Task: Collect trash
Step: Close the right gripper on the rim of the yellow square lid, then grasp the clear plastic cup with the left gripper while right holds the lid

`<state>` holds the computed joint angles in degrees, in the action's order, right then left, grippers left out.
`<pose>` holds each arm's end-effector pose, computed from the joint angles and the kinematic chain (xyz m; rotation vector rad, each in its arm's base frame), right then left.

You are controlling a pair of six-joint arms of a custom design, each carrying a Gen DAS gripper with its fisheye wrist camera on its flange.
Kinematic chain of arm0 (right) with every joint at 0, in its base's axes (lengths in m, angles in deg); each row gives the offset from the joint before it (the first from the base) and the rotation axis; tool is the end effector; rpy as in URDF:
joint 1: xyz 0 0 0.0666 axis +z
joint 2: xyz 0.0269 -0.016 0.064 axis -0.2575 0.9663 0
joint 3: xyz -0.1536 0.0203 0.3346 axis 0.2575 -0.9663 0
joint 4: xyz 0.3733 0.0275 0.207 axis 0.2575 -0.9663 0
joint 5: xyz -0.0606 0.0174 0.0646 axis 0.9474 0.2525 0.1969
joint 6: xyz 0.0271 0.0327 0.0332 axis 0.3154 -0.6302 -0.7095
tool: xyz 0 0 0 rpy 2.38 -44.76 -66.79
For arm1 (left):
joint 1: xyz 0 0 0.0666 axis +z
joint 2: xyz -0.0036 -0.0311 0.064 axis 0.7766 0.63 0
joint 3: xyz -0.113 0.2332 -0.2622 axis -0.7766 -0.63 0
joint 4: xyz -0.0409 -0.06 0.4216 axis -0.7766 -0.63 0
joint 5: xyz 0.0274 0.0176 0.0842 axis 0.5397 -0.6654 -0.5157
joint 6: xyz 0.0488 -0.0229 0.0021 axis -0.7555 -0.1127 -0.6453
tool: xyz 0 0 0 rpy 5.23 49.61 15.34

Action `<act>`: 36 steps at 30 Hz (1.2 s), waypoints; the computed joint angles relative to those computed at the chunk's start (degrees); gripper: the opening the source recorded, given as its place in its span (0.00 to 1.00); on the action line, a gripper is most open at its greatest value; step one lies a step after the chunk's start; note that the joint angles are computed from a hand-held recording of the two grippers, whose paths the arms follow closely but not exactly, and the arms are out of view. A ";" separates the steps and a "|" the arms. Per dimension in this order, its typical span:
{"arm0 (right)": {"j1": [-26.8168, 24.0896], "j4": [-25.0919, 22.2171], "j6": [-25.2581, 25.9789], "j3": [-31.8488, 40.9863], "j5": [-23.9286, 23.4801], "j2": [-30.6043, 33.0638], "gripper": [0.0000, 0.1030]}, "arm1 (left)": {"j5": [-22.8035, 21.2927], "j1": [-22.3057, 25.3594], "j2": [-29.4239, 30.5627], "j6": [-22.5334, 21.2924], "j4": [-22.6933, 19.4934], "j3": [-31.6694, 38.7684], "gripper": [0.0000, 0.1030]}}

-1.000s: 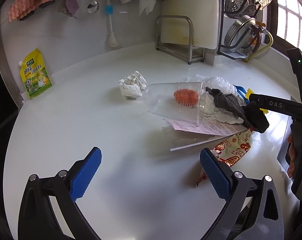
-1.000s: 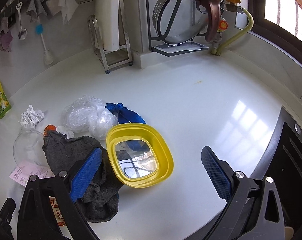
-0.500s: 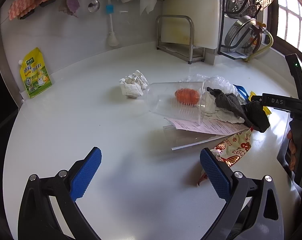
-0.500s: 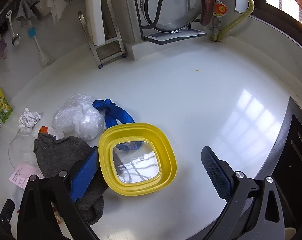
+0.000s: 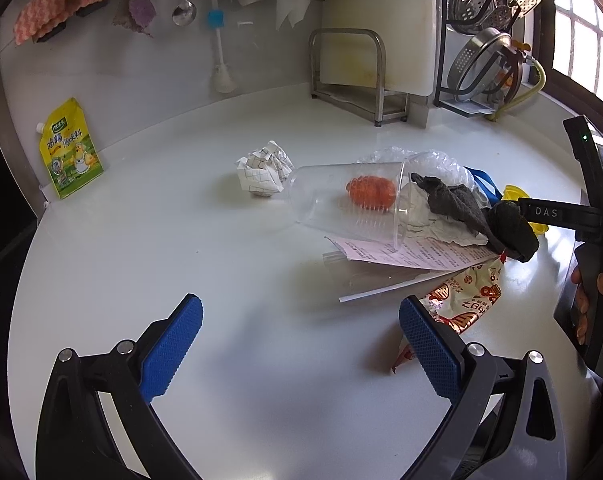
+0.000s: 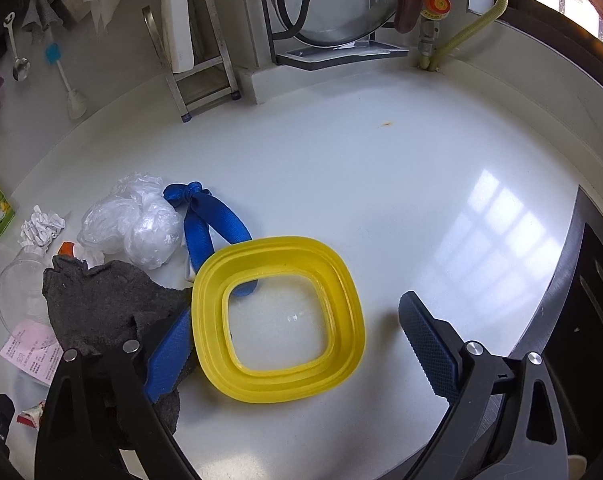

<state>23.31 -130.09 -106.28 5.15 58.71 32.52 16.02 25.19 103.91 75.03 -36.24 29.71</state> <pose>0.4482 0.3410 0.4144 -0.0767 2.5062 0.1546 0.2815 -0.1195 0.4500 -0.1277 2.3590 0.1376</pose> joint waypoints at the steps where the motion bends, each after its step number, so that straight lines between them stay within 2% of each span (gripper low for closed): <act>1: 0.09 0.17 0.26 -0.04 -0.43 -0.08 0.73 | 0.03 0.04 -0.10 0.09 -0.02 -0.03 0.94; 2: 0.21 0.18 0.31 -0.05 -0.37 -0.18 0.68 | 0.12 0.14 -0.22 0.13 -0.01 -0.05 0.94; 4: 0.61 0.15 0.10 -0.05 0.99 -0.33 0.68 | 0.28 0.47 -0.50 0.14 0.15 -0.14 0.94; 16: 0.29 5.22 -2.30 -5.01 1.66 -6.10 0.67 | 1.77 2.91 -1.27 1.10 1.28 0.35 0.94; 21: -0.10 5.84 -4.08 -7.96 2.61 -9.27 0.67 | 0.35 1.88 0.89 1.35 3.39 1.76 0.94; 25: -0.45 7.19 -6.47 -11.44 1.83 -12.78 0.67 | 1.48 1.32 3.77 2.03 5.82 3.25 0.94; 30: -0.76 8.58 -8.47 -14.50 0.82 -15.99 0.67 | -2.36 -0.75 8.61 1.24 6.07 5.33 0.94; 36: -0.61 8.79 -7.90 -14.36 0.91 -16.07 0.67 | -7.13 -0.38 13.09 1.33 6.43 7.08 0.94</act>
<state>22.70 -121.31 -114.18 -9.21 59.62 16.45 8.90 24.82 117.00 76.36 -29.81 36.79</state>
